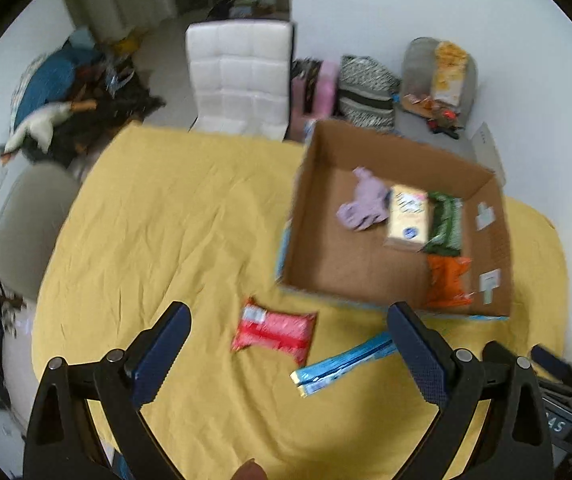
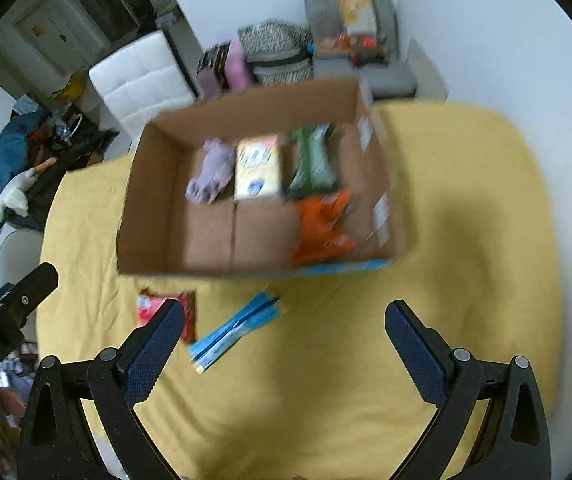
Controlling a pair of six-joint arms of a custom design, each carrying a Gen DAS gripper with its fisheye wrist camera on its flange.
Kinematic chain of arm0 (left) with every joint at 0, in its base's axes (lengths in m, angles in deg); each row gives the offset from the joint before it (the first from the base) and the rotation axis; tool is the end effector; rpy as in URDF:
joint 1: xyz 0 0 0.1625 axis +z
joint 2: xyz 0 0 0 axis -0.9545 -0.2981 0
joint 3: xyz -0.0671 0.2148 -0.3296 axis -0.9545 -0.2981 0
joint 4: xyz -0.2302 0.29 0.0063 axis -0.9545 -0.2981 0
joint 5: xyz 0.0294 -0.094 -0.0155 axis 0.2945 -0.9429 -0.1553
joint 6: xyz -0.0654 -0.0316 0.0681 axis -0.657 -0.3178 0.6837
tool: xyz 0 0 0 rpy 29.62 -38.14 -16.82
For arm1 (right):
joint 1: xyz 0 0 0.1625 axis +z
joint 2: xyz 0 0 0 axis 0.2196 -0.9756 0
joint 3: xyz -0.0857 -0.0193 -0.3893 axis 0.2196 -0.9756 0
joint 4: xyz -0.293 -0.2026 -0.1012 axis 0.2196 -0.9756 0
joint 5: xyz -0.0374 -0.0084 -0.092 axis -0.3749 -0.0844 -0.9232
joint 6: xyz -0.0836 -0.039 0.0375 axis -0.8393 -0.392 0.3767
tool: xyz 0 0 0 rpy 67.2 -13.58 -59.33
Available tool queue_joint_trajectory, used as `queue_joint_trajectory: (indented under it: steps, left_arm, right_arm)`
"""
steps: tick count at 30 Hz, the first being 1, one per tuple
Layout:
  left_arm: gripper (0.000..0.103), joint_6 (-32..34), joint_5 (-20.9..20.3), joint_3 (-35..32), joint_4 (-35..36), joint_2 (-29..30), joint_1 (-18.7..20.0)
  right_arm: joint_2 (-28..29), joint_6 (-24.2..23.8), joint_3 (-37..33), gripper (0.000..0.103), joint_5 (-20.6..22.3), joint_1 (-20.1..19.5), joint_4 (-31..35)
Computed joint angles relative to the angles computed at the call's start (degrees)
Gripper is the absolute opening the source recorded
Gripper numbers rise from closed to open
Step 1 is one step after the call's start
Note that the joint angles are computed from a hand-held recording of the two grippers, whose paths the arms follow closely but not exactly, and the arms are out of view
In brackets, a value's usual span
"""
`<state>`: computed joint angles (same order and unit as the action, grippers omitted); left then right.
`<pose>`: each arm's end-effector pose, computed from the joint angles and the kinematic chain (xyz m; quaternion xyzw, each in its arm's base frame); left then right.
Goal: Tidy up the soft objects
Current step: 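Withdraw both tools from the box toward the last two packets, then grasp the red snack packet with the left tool while the right tool grasps the blue stick packet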
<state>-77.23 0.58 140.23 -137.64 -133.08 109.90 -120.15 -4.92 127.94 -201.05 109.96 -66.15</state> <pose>-0.2432 -0.4434 0.3986 -0.1976 0.8491 -0.2769 0.4040 0.4402 -0.5390 0.1903 0.1729 -0.9416 0.0421 0.2858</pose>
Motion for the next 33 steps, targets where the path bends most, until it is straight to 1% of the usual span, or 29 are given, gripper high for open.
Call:
queue_joint_trajectory:
  steps: [2,3,4,5,8,9,11,14,15,17,18,19,21,22,25,29,31,33]
  left_arm:
    - [0.1,-1.4,-2.5,2.9,-0.4,-2.6,1.5]
    - [0.1,-1.2,-3.1,4.2,-1.4,-3.6,2.0]
    - [0.1,-1.4,-4.2,6.3,-2.4,-5.1,3.0]
    - [0.1,-1.6,-5.1,7.3,-2.7,-5.7,3.6]
    - [0.1,0.2,-8.1,12.1,-7.0,-8.8,6.6]
    - [0.1,1.0,-9.5,13.7,-8.8,-9.7,8.1]
    - [0.1,2.4,-11.3,17.1,-13.4,-12.1,10.3]
    - [0.1,3.4,-13.6,20.5,-18.1,-14.1,12.8]
    - [0.1,3.6,-14.0,21.2,-19.0,-14.5,13.3]
    - [0.1,4.5,-14.6,22.5,-21.4,-15.4,15.0]
    - [0.1,5.0,-15.0,23.0,-22.4,-15.8,15.8]
    - [0.1,5.7,-15.5,23.6,-23.9,-16.1,16.7]
    - [0.1,6.6,-16.1,23.9,-25.9,-16.3,17.7]
    - [0.1,7.2,-16.7,24.4,-27.6,-16.4,18.3]
    - [0.1,8.3,-18.4,26.3,-33.9,-16.7,20.3]
    - [0.1,9.9,-21.8,29.1,-43.6,-15.8,23.4]
    - [0.1,9.0,-22.2,30.7,-48.1,-15.1,24.2]
    - [0.1,7.2,-21.0,31.7,-50.7,-14.0,24.3]
  right_arm:
    - [0.8,2.2,1.3,0.102,2.1,-0.7,0.5]
    - [1.4,3.3,2.0,0.102,2.8,-1.0,0.6]
    - [2.2,5.4,3.1,0.102,4.9,-1.7,0.7]
    - [2.9,7.0,3.8,0.102,5.9,-2.2,0.7]
    - [5.1,10.7,6.4,0.101,8.8,-3.6,-0.9]
    - [5.9,11.7,7.0,0.1,9.3,-4.0,-1.4]
    - [7.5,13.8,8.7,0.09,10.6,-5.0,-3.0]
    - [10.1,16.4,10.0,0.082,11.0,-6.0,-4.6]
    - [10.8,17.0,10.0,0.081,10.8,-6.2,-4.9]
    - [12.3,18.2,10.5,0.073,10.1,-6.4,-6.3]
    - [12.8,18.9,10.9,0.071,10.0,-6.5,-6.9]
    - [13.2,19.2,10.8,0.064,9.9,-6.6,-7.3]
    - [13.6,19.2,11.7,0.046,8.0,-6.1,-9.6]
    - [13.9,19.3,11.5,0.034,6.8,-5.9,-8.9]
    - [13.6,18.3,11.6,0.027,5.3,-5.6,-6.2]
    - [10.5,17.8,14.0,0.025,1.4,-5.9,-3.6]
    - [8.7,17.1,15.7,0.025,0.8,-6.6,-3.7]
    - [7.7,16.9,16.8,0.025,-0.4,-6.9,-3.9]
